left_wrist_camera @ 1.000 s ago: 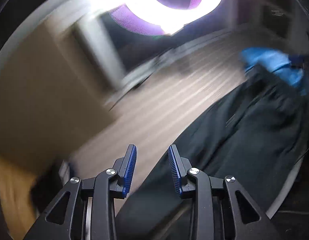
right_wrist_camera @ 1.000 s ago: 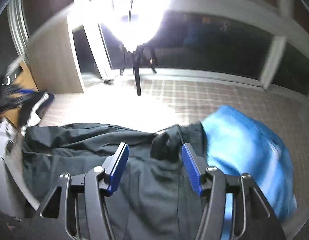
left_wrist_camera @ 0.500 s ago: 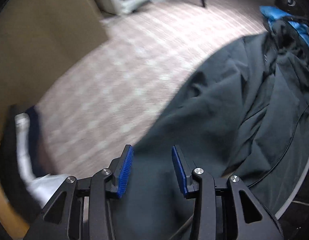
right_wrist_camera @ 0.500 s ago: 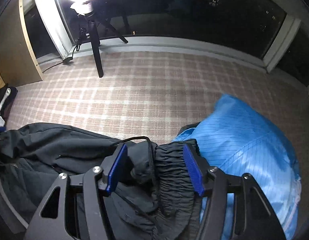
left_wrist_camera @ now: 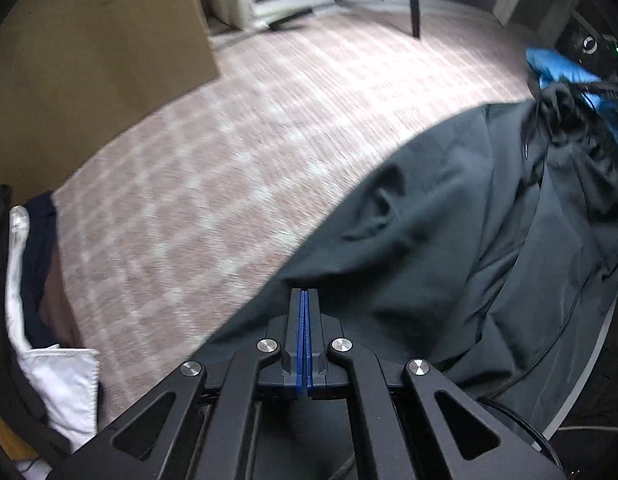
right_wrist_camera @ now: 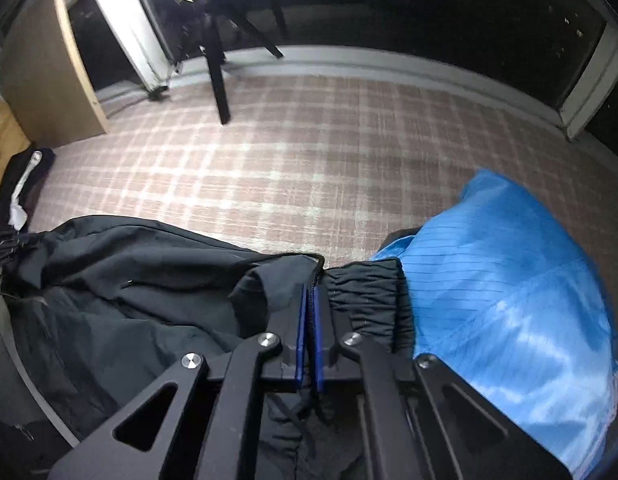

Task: Fold clothes

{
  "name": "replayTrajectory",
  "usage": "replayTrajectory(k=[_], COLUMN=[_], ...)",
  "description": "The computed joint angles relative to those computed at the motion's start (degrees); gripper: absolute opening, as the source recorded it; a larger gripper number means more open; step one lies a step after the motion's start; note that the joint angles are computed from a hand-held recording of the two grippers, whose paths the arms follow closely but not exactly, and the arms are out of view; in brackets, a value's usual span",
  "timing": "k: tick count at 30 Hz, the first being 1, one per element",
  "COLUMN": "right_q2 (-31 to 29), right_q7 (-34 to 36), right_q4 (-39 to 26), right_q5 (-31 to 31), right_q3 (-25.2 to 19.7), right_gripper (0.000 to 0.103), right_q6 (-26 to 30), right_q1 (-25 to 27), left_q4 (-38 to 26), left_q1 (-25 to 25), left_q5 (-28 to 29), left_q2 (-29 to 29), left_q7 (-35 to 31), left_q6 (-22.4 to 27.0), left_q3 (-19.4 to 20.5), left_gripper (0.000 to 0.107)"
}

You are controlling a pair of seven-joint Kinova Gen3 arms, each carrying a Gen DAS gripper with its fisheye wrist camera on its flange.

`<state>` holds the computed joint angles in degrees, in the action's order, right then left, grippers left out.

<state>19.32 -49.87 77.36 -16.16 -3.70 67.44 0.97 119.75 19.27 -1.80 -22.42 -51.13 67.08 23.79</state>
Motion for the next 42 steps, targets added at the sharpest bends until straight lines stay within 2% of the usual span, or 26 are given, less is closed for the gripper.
replayTrajectory(k=[4,6,7,8,9,10,11,13,15,17,19,20,22,23,27,30,33,34,35,37,39,42], right_q2=[-2.9,-3.6,-3.9,-3.8,-3.2,-2.7,-2.4,-2.6,-2.5,-0.7,0.8,1.3,2.3,2.7,-1.5,-2.7,-1.5,-0.8,0.5,3.2,4.8,6.2], right_q7=[3.7,4.1,4.0,4.1,4.4,3.8,3.0,1.8,0.8,-0.7,-0.9,-0.4,0.6,1.2,4.9,6.7,4.9,3.6,1.8,0.0,-2.0,-5.2], right_q4=[0.4,-0.1,-0.1,-0.7,-1.6,-2.3,-2.4,-1.0,0.5,-0.1,-0.9,-1.3,-1.9,-2.0,0.9,-0.7,-3.8,-5.0,-6.6,-9.3,-10.1,-10.1], right_q5=[-3.3,-3.8,-3.0,-3.0,-3.6,-3.3,-2.6,-0.3,2.5,5.6,6.2,5.9,5.2,4.7,0.0,-3.9,-4.8,-4.3,-4.0,-4.4,-2.5,4.0], right_q3=[0.4,1.0,1.8,2.1,1.9,2.0,1.6,1.3,0.7,0.4,-0.1,-0.3,-0.6,-0.6,-1.2,-0.5,0.5,0.8,0.9,-1.2,-1.1,3.2], right_gripper=[0.003,0.003,0.003,0.004,0.004,0.013,0.041,0.075,0.075,0.075,0.075,0.055,0.005,0.002,0.002,0.002,0.004,0.014,0.031,0.048,0.050,0.050], right_q6=[0.8,1.7,1.5,2.1,3.3,3.9,3.5,0.1,-3.6,-4.7,-3.8,-3.1,-1.7,-1.2,-2.9,-0.4,2.4,3.4,5.0,8.6,9.8,8.4], right_q1=[3.5,5.1,4.8,5.2,5.7,5.1,4.6,1.7,-1.1,-3.9,-4.5,-4.1,-3.5,-3.3,0.3,3.0,3.4,3.0,2.7,3.5,1.4,-5.4], left_q4=[-1.3,-1.4,-1.5,-1.8,-2.2,-2.6,-3.0,-3.0,-3.9,-5.2,-5.1,-4.7,-3.4,-2.9,-1.5,-2.3,-3.2,-3.4,-3.6,-3.4,-2.9,-2.3], left_q1=[0.4,4.8,6.6,7.5,9.3,10.3,10.2,6.7,2.8,2.0,3.6,4.9,5.8,6.4,7.6,7.6,7.1,6.9,7.0,7.3,7.8,8.2], left_q5=[-0.2,0.3,-0.4,-2.1,-4.5,-6.3,-7.7,-9.7,-12.2,-15.4,-15.5,-14.6,-13.3,-12.8,-9.7,-11.0,-11.7,-11.7,-11.8,-11.7,-11.2,-10.1], left_q2=[-3.2,-2.8,-1.4,0.3,2.3,4.4,6.5,11.8,17.1,22.3,24.3,23.7,21.0,19.7,13.4,10.3,10.1,10.6,11.4,12.4,12.7,12.9], left_q7=[1.1,0.9,1.4,2.2,3.8,4.8,5.3,3.8,3.3,3.9,3.5,3.3,4.0,4.7,5.3,7.2,5.4,5.3,5.8,6.3,6.4,6.0], left_q6=[3.5,3.3,2.3,1.4,0.5,-0.6,-2.0,-6.7,-8.5,-7.5,-8.4,-9.3,-10.4,-10.5,-9.7,-7.9,-6.6,-6.5,-6.4,-6.9,-7.8,-8.7], left_q3=[-1.4,-4.8,-5.2,-4.6,-4.4,-3.9,-2.8,0.4,5.5,9.5,9.1,7.6,6.0,5.1,-0.1,-0.9,-1.2,-1.0,-0.6,-0.5,-1.0,-1.9], left_gripper=[0.000,0.002,0.004,0.012,0.033,0.042,0.048,0.048,0.048,0.048,0.028,0.000,0.001,0.001,0.001,0.001,0.001,0.001,0.001,0.001,0.001,0.001])
